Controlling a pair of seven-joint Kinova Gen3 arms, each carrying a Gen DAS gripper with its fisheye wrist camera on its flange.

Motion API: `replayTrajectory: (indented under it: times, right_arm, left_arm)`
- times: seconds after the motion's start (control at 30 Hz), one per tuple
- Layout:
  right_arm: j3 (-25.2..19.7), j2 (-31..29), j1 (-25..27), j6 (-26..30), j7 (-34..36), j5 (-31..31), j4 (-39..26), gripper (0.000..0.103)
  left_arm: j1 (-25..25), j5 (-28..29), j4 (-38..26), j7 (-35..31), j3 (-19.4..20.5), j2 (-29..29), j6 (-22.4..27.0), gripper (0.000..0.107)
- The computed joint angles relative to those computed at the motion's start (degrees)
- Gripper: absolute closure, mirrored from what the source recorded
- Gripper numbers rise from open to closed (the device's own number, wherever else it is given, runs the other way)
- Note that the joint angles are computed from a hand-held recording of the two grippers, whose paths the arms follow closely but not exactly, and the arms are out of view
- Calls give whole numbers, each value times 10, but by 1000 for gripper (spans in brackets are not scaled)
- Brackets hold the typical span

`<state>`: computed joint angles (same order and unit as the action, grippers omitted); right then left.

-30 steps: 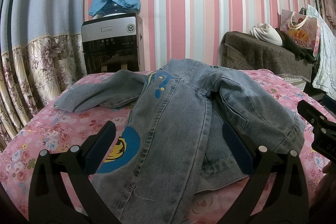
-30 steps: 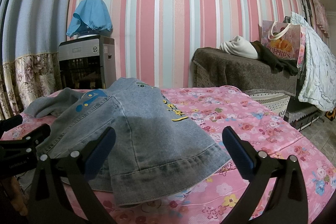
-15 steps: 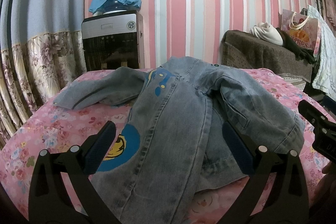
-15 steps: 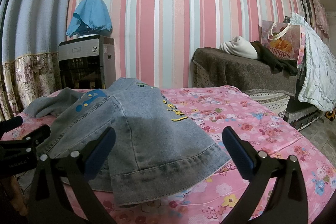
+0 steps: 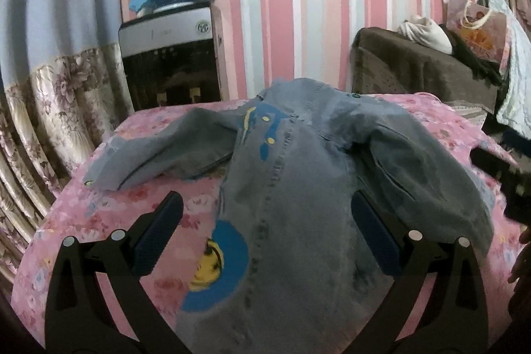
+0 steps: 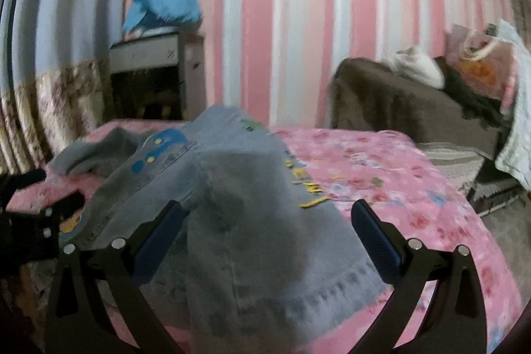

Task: Fold large clothes

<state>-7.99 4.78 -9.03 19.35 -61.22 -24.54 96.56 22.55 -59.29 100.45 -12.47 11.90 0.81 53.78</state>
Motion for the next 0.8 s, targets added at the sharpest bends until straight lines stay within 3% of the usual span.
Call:
replayTrajectory:
  times: [0.1, 0.17, 0.23, 0.37, 0.5, 0.63, 0.8]
  right_arm:
    - [-35, 43, 40, 70, 37, -32, -72, 2]
    - [-22, 67, 31, 113, 33, -36, -120, 2]
    - [3, 90, 6, 147, 7, -13, -169, 2]
    - [6, 140, -18, 201, -37, 51, -270, 2]
    - [-1, 199, -25, 271, -53, 74, -375, 2]
    - [15, 247, -52, 306, -84, 125, -450, 2]
    - [10, 317, -49, 399, -84, 134, -569, 2]
  left_arm:
    - [-27, 35, -11, -38, -20, -7, -40, 7]
    - [-47, 59, -27, -77, -31, -4, -59, 7]
    - [-65, 82, -48, -121, -41, 2, -69, 7]
    - [-87, 105, -94, -205, -58, 27, -67, 7]
    - [-117, 162, -131, -279, -81, 50, -89, 7]
    - [-132, 198, -140, -307, -110, 64, -113, 7]
    - [-178, 283, -153, -384, -130, 84, -140, 7]
